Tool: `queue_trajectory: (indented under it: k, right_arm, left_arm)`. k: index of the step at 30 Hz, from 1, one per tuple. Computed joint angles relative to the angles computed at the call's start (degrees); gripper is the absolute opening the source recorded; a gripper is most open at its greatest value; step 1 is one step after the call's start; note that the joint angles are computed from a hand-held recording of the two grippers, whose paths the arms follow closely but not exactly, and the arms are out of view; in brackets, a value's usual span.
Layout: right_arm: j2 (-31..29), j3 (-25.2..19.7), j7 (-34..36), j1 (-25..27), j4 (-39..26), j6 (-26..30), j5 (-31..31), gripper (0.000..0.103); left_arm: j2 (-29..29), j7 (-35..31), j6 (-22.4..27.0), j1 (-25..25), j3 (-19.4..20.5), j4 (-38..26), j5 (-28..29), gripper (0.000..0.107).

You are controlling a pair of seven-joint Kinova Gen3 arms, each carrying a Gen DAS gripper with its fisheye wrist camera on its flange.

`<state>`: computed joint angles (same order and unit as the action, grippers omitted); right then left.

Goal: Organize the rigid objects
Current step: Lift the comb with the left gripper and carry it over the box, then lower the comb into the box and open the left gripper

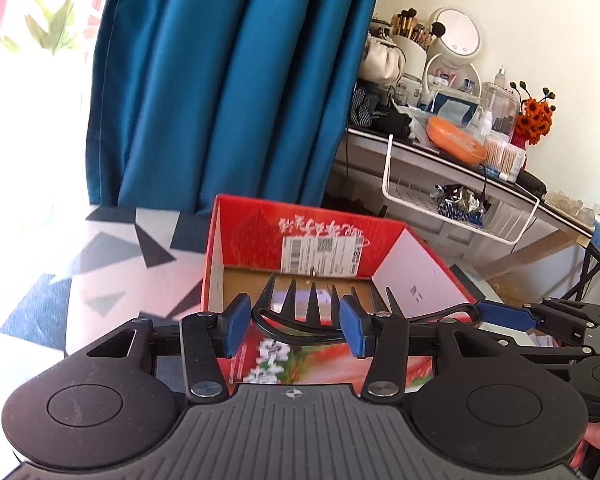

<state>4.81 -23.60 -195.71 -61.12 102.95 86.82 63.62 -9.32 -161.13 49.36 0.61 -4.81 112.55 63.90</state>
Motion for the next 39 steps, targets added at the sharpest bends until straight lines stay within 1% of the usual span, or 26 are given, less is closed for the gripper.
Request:
queue_trajectory:
  k: [6,12,14,18,22,24,28,33,39]
  right_arm:
    - [-1.8,1.4,4.1,3.6,0.6,-3.4,0.5,0.039]
    - [-3.6,3.1,9.5,9.8,1.7,-10.4,-0.5,0.039]
    - [-4.2,3.9,10.5,12.2,2.2,-13.7,-1.3,0.039]
    - [-5.1,5.3,13.5,17.0,3.0,-20.4,-4.2,0.039]
    - [-5.0,6.8,17.4,21.1,2.5,-25.7,-9.0,0.039]
    - [-4.6,7.4,19.6,22.7,2.0,-27.4,-11.4,0.039]
    - [-4.0,8.5,23.8,25.1,0.7,-29.7,-15.4,0.039]
    - [-3.6,9.7,27.1,27.5,-0.2,-32.0,-19.9,0.04]
    - [-2.5,10.5,29.0,28.4,-0.9,-32.6,-22.3,0.04]
  left_arm:
    - [3.5,3.9,-2.0,1.1,2.7,-4.4,-2.1,0.051]
    - [8.5,10.3,-3.7,1.7,5.6,-9.8,-5.8,0.051]
    - [10.2,12.7,-4.1,2.1,6.8,-11.9,-8.6,0.051]
    - [14.0,19.1,-3.3,2.5,8.8,-16.3,-14.7,0.051]
    - [16.8,23.8,-3.5,3.0,10.7,-19.5,-20.0,0.051]
    - [18.1,26.5,-2.9,3.4,11.4,-21.3,-22.7,0.053]
    - [20.0,30.6,-3.0,4.1,12.5,-23.8,-27.3,0.055]
    - [21.5,32.8,-2.4,4.7,13.6,-26.0,-31.3,0.058]
    - [22.0,34.2,-4.0,5.3,14.4,-25.8,-33.3,0.058]
